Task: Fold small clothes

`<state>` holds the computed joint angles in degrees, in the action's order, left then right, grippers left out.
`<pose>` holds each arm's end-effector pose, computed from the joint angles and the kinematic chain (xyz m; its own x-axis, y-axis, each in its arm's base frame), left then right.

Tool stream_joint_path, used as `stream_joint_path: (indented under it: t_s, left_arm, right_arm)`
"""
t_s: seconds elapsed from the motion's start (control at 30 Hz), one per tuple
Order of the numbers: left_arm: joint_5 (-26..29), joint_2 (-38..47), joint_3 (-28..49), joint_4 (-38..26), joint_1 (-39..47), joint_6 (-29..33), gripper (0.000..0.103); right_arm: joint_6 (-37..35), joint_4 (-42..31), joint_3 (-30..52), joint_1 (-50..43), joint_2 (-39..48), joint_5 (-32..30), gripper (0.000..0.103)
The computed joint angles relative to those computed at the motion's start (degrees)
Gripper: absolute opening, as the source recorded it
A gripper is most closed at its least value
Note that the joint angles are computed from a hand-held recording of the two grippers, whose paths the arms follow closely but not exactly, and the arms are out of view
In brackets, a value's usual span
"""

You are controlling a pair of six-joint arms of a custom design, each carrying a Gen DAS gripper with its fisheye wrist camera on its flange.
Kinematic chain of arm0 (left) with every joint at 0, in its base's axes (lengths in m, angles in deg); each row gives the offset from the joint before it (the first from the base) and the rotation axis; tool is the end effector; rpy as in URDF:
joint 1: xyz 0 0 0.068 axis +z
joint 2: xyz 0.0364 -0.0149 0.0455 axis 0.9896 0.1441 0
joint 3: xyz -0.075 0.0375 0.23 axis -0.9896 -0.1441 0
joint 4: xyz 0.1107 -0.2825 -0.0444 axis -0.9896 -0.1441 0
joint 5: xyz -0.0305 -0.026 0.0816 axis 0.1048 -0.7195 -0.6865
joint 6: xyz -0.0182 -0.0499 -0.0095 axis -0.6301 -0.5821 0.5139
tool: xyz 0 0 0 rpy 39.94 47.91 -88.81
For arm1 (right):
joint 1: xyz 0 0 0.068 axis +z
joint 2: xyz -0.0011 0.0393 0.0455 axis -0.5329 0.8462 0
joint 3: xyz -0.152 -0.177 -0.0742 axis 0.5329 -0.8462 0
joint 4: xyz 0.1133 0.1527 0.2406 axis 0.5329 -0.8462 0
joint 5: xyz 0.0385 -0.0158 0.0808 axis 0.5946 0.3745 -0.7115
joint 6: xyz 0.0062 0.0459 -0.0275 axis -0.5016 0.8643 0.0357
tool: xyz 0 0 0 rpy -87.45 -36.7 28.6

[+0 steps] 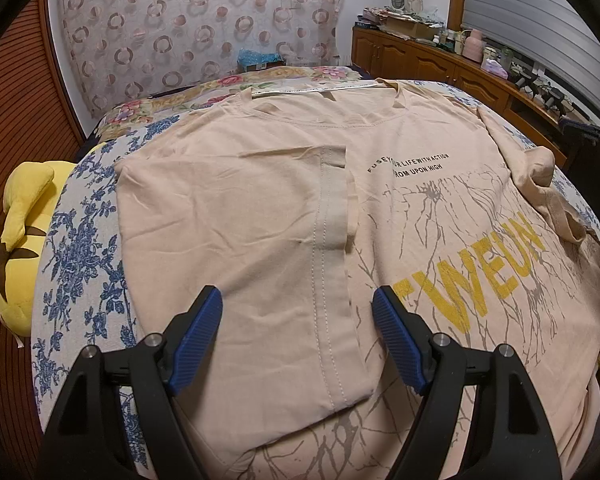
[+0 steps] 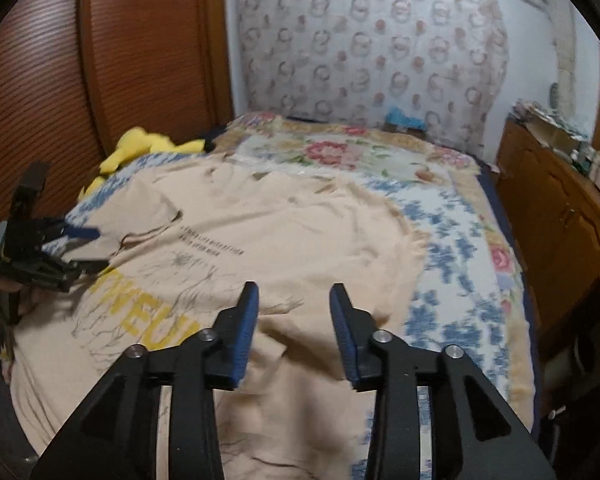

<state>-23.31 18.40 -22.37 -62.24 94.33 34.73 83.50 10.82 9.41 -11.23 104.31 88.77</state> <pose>0.2968 0.0529 0.0311 -0.7188 0.2861 -0.6337 0.3788 0.9254 -0.0119 0.2921 0.1109 0.0812 -0.6011 -0.2046 -0.7725 -0.3222 0.9467 0.0000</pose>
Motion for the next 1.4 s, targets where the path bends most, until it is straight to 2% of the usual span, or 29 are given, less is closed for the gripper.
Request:
stream_joint_path:
  t_s: [0.13, 0.27, 0.37, 0.53, 0.67, 0.8, 1.03, 1.1, 1.13, 1.23, 1.4]
  left_arm:
    - [0.0, 0.0, -0.1, 0.0, 0.0, 0.0, 0.078]
    - [0.0, 0.1, 0.1, 0.0, 0.0, 0.0, 0.078]
    - [0.0, 0.0, 0.0, 0.0, 0.0, 0.0, 0.078]
    - [0.0, 0.0, 0.1, 0.0, 0.0, 0.0, 0.079]
    - [0.0, 0.0, 0.1, 0.0, 0.0, 0.0, 0.079]
    - [0.0, 0.0, 0.1, 0.0, 0.0, 0.0, 0.079]
    - [0.1, 0.0, 0.1, 0.0, 0.0, 0.0, 0.079]
    - [0.1, 0.0, 0.1, 0.0, 0.0, 0.0, 0.079]
    - [0.1, 0.0, 0.1, 0.0, 0.0, 0.0, 0.079]
    - [0.1, 0.0, 0.1, -0.1, 0.0, -0.1, 0.079]
    - [0.1, 0.0, 0.0, 0.0, 0.0, -0.1, 0.079]
  right_arm:
    - [-0.4, -1.1, -1.3, -3.9, -1.7, 1.6, 0.043]
    - [-0.5, -2.1, -0.3, -6.8, 2.1, -1.1, 0.043]
    - [-0.4, -0.9, -0.5, -6.6, 4.4, -4.5, 0.043]
    - [-0.6, -0.7, 2.6, -3.1, 9.7, -4.2, 0.043]
    - [-1.6, -1.7, 6.3, -1.5, 13.3, -4.2, 0.008]
    - [-1.5, -2.2, 10.5, 0.4, 14.5, -6.6, 0.004]
    - [0.5, -5.4, 22.4, 5.5, 22.0, -4.7, 0.006]
    - [1.5, -5.7, 23.4, 6.0, 22.7, -4.0, 0.036]
    - [1.8, -5.2, 22.8, 5.9, 22.2, -4.0, 0.039]
    - [0.9, -4.3, 18.9, 5.7, 18.7, -3.2, 0.04]
    - [-0.6, -5.0, 12.3, 5.0, 13.5, 1.6, 0.04]
